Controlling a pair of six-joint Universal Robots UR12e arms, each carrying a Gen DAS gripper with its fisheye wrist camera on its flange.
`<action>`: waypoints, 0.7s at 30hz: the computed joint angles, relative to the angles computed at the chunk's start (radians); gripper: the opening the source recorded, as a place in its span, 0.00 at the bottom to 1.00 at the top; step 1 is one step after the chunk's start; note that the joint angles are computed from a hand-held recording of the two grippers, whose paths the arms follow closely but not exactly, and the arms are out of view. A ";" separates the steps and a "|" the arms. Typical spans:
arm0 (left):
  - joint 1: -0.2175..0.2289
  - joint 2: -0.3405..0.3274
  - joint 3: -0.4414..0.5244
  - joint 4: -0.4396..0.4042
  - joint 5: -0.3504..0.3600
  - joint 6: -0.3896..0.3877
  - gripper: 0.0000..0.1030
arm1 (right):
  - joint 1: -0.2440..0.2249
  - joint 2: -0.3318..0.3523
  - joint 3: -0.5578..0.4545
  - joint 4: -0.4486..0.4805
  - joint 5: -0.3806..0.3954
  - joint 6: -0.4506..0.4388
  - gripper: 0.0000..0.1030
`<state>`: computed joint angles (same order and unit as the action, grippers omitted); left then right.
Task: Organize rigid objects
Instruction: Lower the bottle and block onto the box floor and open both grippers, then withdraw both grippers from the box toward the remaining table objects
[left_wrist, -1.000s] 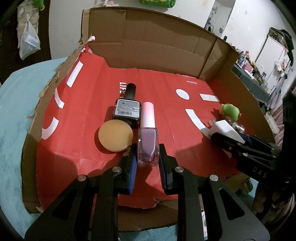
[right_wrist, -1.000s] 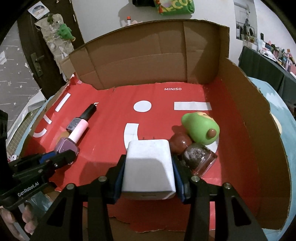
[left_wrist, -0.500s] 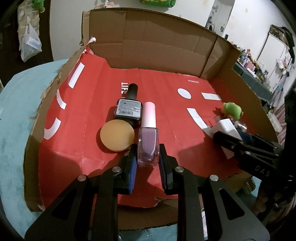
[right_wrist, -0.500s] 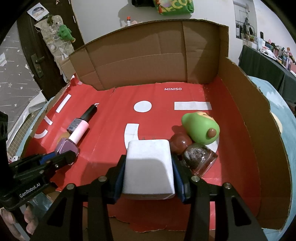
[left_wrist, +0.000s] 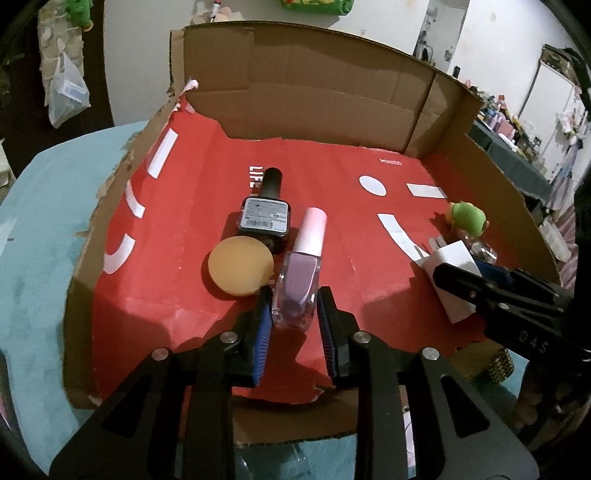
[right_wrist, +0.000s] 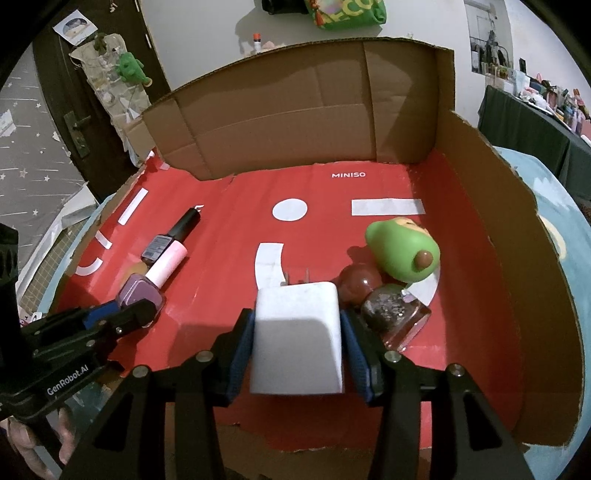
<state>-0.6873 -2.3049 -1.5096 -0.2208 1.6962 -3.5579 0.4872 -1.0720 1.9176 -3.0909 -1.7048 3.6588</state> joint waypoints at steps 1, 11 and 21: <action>-0.001 0.001 -0.002 0.005 0.006 0.000 0.23 | 0.000 -0.001 0.001 -0.002 0.000 0.001 0.50; -0.012 0.020 -0.034 0.076 0.040 0.002 0.69 | 0.015 -0.023 0.025 -0.068 -0.017 -0.013 0.57; -0.023 0.035 -0.056 0.101 0.056 0.014 0.81 | 0.027 -0.042 0.052 -0.121 -0.028 -0.004 0.67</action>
